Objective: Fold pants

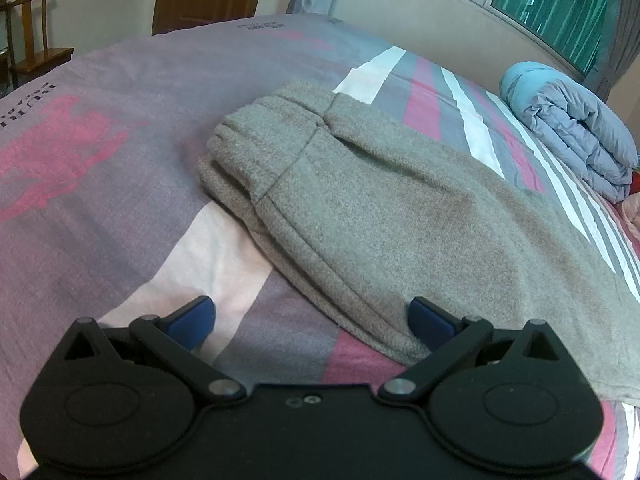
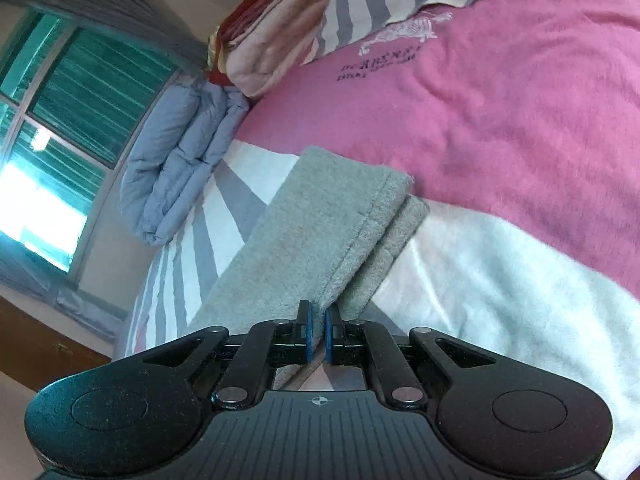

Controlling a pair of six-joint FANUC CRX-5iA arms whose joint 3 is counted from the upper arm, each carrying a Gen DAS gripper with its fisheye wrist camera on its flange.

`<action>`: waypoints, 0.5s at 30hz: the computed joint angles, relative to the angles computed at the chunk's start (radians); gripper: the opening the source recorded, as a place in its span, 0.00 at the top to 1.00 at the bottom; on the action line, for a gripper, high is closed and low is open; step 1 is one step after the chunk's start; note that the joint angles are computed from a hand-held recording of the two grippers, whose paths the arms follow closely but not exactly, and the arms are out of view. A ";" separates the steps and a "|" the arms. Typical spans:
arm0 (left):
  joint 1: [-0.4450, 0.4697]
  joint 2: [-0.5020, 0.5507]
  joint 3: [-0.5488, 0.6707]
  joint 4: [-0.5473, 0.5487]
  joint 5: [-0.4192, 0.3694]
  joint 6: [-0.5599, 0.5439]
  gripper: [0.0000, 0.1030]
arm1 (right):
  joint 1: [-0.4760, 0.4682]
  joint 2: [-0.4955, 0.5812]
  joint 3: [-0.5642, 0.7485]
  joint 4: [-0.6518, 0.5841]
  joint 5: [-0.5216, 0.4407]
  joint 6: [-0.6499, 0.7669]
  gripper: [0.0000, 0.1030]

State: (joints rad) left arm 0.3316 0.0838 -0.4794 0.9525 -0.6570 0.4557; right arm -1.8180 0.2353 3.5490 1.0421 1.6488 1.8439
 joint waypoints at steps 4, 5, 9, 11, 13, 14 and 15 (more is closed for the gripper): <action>-0.005 -0.007 -0.016 0.020 0.015 -0.018 0.06 | 0.064 -0.023 -0.015 0.016 0.099 -0.071 0.96; -0.005 -0.008 -0.017 0.020 0.015 -0.018 0.06 | 0.063 -0.015 -0.009 0.012 0.105 -0.078 0.96; -0.003 -0.009 -0.016 0.016 0.011 -0.015 0.06 | 0.075 0.002 0.015 -0.007 0.159 -0.201 0.96; -0.004 -0.010 -0.020 0.026 0.015 -0.025 0.06 | 0.109 -0.001 0.022 0.004 0.177 -0.263 0.96; -0.007 -0.012 -0.028 0.041 0.023 -0.039 0.05 | 0.120 -0.015 0.008 -0.010 0.181 -0.246 0.96; -0.009 -0.014 -0.033 0.048 0.029 -0.047 0.05 | 0.125 -0.017 0.010 -0.011 0.167 -0.248 0.96; -0.010 -0.015 -0.035 0.049 0.032 -0.049 0.05 | 0.129 -0.015 0.019 -0.014 0.149 -0.264 0.96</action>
